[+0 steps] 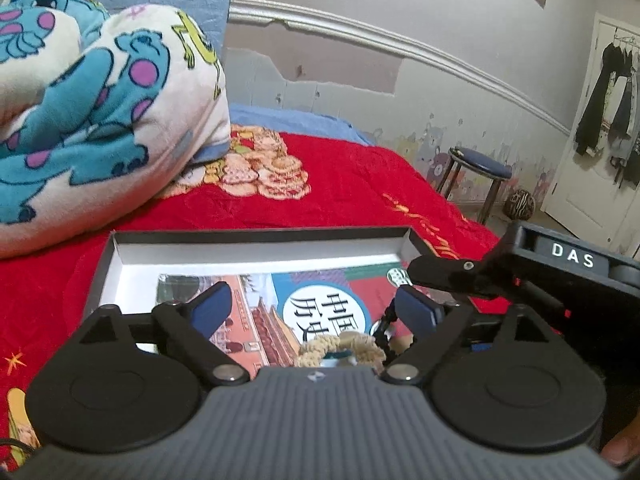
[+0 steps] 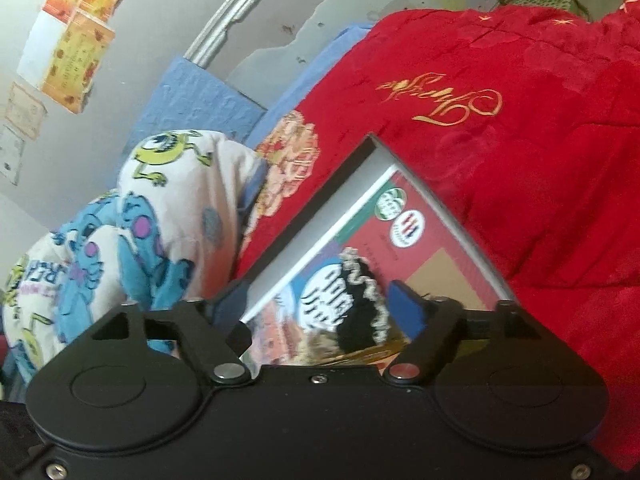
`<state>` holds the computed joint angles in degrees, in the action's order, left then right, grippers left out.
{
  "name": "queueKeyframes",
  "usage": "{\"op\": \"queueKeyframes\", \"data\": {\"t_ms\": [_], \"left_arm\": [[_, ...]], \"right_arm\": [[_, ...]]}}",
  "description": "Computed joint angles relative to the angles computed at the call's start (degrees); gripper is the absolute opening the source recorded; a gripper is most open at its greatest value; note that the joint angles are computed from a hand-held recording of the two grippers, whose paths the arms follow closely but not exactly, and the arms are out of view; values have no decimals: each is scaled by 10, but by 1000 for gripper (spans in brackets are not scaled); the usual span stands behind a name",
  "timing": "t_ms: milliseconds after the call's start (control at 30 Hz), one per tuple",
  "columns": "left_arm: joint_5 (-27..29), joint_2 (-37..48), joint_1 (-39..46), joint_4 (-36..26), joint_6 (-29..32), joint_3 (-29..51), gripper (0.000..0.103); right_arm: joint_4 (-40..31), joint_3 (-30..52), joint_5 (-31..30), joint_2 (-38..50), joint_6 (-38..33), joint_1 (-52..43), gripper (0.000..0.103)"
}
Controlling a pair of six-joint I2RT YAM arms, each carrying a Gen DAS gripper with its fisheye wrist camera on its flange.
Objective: Organize objects
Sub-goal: 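Open both grippers to drop the scrunchies into the black box, then move both grippers back to the blue binder clips beside the box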
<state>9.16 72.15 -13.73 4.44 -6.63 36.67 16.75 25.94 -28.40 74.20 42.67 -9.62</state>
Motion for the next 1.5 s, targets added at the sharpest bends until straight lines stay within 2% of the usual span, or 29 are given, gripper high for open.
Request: {"op": "queueKeyframes", "data": {"t_ms": [133,300,467,667,800,900,1033,1200,1233,1333,1400,1500], "left_arm": [[-11,-27,-6,-12,15,-1,103],[-41,-74,-26,-29,32,-5,103],[-73,-136,-52,-73,38,7,103],[-125,-208,-94,-173,44,37,103],[-179,-252,-137,-243,47,39,103],[-206,-296,-163,-297,21,29,103],[-187,-353,-163,-382,-34,11,103],[-171,-427,-184,-447,-96,-49,101],[-170,-444,-197,-454,-99,-68,100],[-237,-459,-284,-458,-108,-109,96],[-248,-450,-304,-447,-98,-127,95],[-258,-416,-316,-427,-98,-143,84]], "right_arm": [[-28,6,1,-23,-8,5,87],[-94,18,-40,-74,-6,-23,96],[-186,33,-24,-160,-48,-29,99],[-304,52,43,-269,-109,-15,100],[-378,41,42,-350,-132,-26,100],[-433,37,30,-388,-148,-34,99],[-505,37,67,-447,-151,-3,98],[-589,18,88,-508,-139,17,95],[-609,14,95,-519,-138,19,95],[-653,5,122,-548,-138,42,95],[-652,-1,155,-550,-125,81,95],[-629,-10,140,-532,-128,79,94]]}}
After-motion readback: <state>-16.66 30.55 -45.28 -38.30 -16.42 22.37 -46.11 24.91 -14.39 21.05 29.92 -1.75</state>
